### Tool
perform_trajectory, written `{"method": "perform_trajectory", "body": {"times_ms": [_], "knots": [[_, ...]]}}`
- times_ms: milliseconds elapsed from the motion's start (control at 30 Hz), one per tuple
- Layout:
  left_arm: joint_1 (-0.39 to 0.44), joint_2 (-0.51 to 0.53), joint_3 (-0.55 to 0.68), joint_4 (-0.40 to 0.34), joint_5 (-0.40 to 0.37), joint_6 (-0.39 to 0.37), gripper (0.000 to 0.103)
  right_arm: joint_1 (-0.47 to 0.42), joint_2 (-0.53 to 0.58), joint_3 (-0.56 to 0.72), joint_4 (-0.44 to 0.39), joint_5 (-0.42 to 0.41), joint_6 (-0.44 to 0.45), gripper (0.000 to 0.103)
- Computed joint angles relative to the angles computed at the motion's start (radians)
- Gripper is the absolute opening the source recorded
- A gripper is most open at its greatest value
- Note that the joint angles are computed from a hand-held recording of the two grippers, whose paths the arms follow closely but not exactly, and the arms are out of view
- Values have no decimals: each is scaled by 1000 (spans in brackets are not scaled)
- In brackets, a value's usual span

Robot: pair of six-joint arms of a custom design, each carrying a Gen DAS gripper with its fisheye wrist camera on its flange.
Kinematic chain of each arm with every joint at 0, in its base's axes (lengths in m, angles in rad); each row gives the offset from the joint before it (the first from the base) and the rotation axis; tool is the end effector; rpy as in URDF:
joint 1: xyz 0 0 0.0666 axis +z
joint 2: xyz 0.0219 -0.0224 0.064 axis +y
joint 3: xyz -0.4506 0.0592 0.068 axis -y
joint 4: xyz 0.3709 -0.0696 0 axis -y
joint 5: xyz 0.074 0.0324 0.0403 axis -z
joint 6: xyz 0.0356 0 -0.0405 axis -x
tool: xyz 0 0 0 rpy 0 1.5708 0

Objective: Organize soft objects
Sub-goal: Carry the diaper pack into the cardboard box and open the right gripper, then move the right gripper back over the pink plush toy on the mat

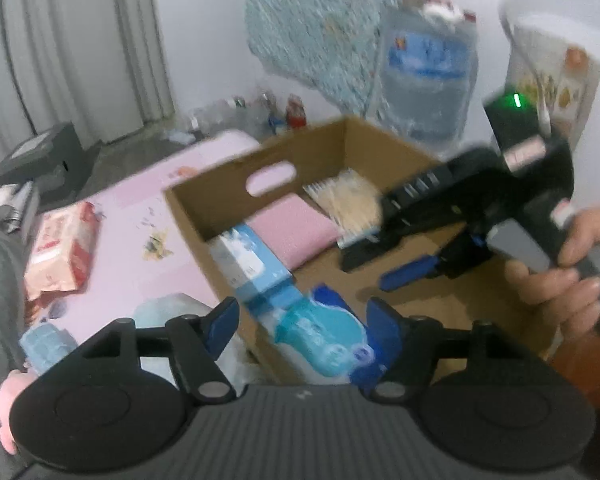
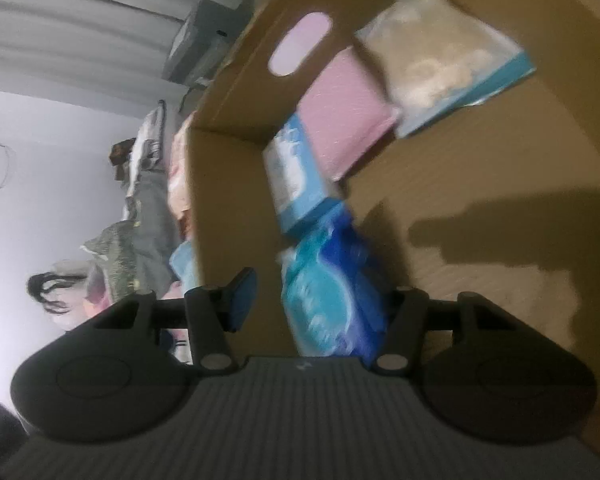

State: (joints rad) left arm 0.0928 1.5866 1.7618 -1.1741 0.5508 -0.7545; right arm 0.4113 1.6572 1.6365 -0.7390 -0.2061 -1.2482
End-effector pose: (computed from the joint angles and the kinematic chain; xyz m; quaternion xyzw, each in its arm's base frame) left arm 0.5181 0.0291 0.5569 0.3725 0.8483 -0.1262 0.3547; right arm 0.5272 0.2374 0.4909 0.3343 0.8516 0.3533 0.1952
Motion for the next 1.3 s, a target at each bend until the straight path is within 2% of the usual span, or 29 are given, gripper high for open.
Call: {"method": "perform_trajectory", "body": {"times_ms": [133, 267, 333, 400, 467, 600, 733, 867, 1067, 1300], "knots": [[63, 19, 49, -7, 37, 44, 77, 1, -9, 10, -81, 54, 69, 55], [134, 27, 54, -17, 38, 75, 77, 2, 22, 57, -176, 53, 119, 54], [173, 31, 43, -15, 38, 98, 77, 16, 54, 95, -226, 64, 127, 49], [212, 43, 40, -7, 34, 131, 77, 24, 75, 105, -230, 44, 121, 34], [254, 51, 32, 8, 38, 163, 77, 34, 106, 131, -239, 22, 121, 29], [329, 70, 40, -7, 56, 193, 77, 58, 153, 198, -285, 86, 136, 29], [363, 75, 29, -5, 69, 197, 77, 64, 163, 209, -279, 135, 92, 28], [387, 73, 15, 11, 93, 199, 78, 58, 137, 182, -249, 129, 56, 30], [406, 50, -31, 86, 98, 220, 80, 65, 90, 206, -242, 180, 97, 33], [424, 45, -50, 131, 114, 201, 80, 84, 120, 346, -191, 81, 142, 47]]}}
